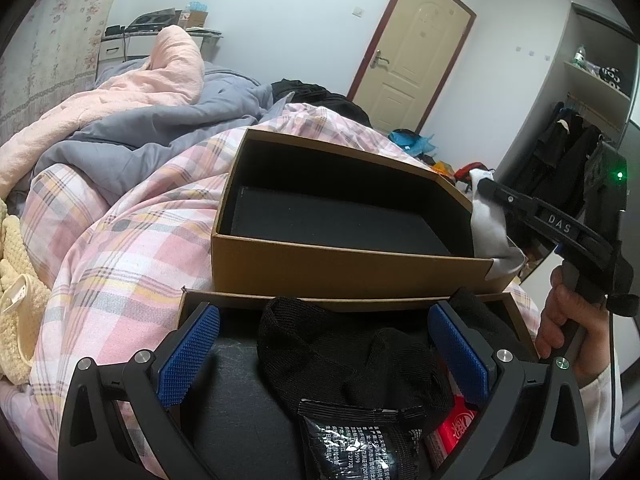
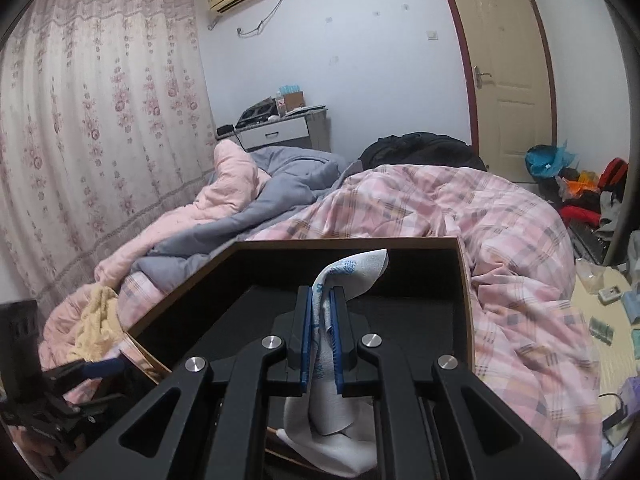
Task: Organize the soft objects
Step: 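Lower the sock into the brown box and open the right gripper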
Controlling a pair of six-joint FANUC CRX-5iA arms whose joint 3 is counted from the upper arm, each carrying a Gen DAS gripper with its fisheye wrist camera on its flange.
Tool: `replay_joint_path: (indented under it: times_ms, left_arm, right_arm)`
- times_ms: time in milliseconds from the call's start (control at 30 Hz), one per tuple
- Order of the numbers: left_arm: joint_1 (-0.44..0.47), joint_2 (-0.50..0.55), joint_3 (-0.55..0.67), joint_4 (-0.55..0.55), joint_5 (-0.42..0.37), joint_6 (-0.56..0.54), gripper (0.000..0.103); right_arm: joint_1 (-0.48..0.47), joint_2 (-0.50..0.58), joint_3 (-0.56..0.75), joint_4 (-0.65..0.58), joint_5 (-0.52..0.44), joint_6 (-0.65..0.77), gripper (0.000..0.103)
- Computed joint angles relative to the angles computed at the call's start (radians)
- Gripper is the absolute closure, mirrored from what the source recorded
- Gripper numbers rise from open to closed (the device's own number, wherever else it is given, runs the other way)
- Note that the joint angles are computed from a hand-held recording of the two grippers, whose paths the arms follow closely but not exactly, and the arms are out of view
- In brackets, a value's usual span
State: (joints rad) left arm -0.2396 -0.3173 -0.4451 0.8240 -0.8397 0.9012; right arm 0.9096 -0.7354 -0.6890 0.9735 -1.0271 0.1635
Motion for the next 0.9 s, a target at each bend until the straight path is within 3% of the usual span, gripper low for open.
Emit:
replay_joint_path:
  times_ms: [400, 533, 633, 700, 767, 900]
  left_arm:
    - [0.000, -0.001, 0.000, -0.002, -0.001, 0.001, 0.000]
    - [-0.001, 0.000, 0.001, -0.002, 0.000, 0.002, 0.000]
    - [-0.001, 0.000, 0.001, -0.003, 0.000, 0.003, 0.000]
    - [-0.001, 0.000, 0.002, -0.003, 0.001, 0.002, 0.000]
    - [-0.001, 0.000, 0.001, -0.002, 0.001, 0.002, 0.000]
    - [-0.001, 0.001, 0.002, -0.002, -0.001, 0.003, 0.000]
  right_arm:
    - [-0.003, -0.007, -0.002, -0.062, -0.013, -0.005, 0.097]
    - [-0.008, -0.019, 0.001, -0.104, -0.017, -0.014, 0.090]
    - [0.015, -0.069, -0.040, -0.059, 0.007, -0.077, 0.076]
    - [0.051, -0.084, -0.059, -0.006, -0.014, -0.107, 0.039]
    - [0.083, -0.094, -0.082, 0.065, -0.039, -0.143, 0.024]
    - [0.087, -0.099, -0.098, 0.112, -0.043, -0.181, 0.024]
